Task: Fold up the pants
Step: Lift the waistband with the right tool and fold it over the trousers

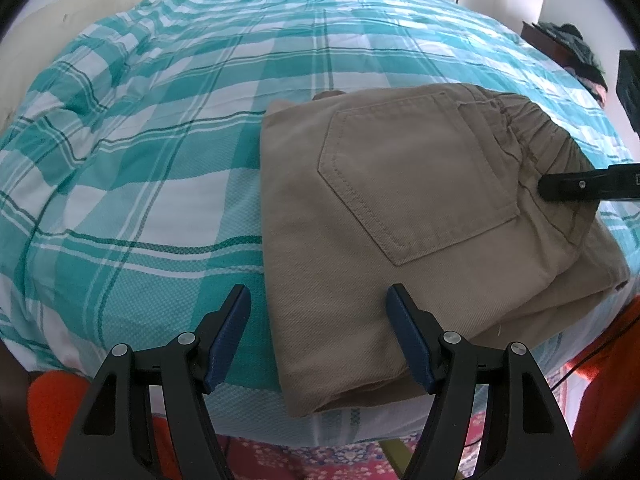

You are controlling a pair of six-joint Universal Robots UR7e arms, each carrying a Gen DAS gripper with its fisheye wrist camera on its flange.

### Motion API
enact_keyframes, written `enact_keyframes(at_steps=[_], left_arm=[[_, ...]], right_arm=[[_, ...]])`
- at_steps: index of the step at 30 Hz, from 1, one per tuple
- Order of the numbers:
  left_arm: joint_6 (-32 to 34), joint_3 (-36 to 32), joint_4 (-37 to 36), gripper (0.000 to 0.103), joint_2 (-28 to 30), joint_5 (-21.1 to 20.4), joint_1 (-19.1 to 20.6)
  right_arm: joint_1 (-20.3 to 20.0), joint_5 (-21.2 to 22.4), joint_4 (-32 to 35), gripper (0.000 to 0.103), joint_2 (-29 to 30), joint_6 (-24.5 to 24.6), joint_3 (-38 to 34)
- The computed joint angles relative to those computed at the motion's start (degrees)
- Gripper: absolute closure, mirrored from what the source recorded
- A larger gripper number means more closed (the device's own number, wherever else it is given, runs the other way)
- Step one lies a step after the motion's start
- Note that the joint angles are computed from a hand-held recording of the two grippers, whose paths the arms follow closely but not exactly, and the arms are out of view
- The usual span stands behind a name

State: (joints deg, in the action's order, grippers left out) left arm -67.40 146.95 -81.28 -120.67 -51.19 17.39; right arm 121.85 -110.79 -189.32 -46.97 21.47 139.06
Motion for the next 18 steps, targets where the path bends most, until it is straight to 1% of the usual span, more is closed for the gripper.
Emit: enact_keyframes(at_steps=[2,4,6,9,12,15,17,18], left_arm=[[0.29,-0.57,0.11,0.031,-0.37,-0.18,0.25],[1.30,-1.76,-0.39,0.031,-1.25,-0.55,1.37],[1.35,-3.34,0.08,0.030,-3.46,0.16,2.29],[-1.71,-6.41,4.10,0.025,-8.10,3.17,2.99],[-6.03,-9.23,9.59,0.024,-11.66,5.71,3.81],[-9.26,-10.77,14.45,0.024,-13.84,6.15,3.93],[-11.04,-10.90,17.37,0.024,-15.01,5.41,2.89],[-11.11,-10.66,17.70,0.024,-15.35,4.88,2.51]], right_arm=[[-0.21,0.97,-1.32,0.077,-0.34,0.67,0.60],[-0.34,2.08,-2.70,0.077,-0.94,1.23,1.20],[-0.56,3.76,-4.21,0.078,-1.79,2.21,1.81],[-1.27,7.40,-8.09,0.079,-3.26,4.45,3.21],[-1.35,10.42,-13.32,0.079,-4.29,6.54,4.71],[-1.27,12.70,-17.96,0.079,-5.58,8.08,6.54],[-1.33,13.43,-20.37,0.079,-6.47,9.32,8.04],[-1.40,13.47,-21.66,0.079,-7.12,10.13,9.11]])
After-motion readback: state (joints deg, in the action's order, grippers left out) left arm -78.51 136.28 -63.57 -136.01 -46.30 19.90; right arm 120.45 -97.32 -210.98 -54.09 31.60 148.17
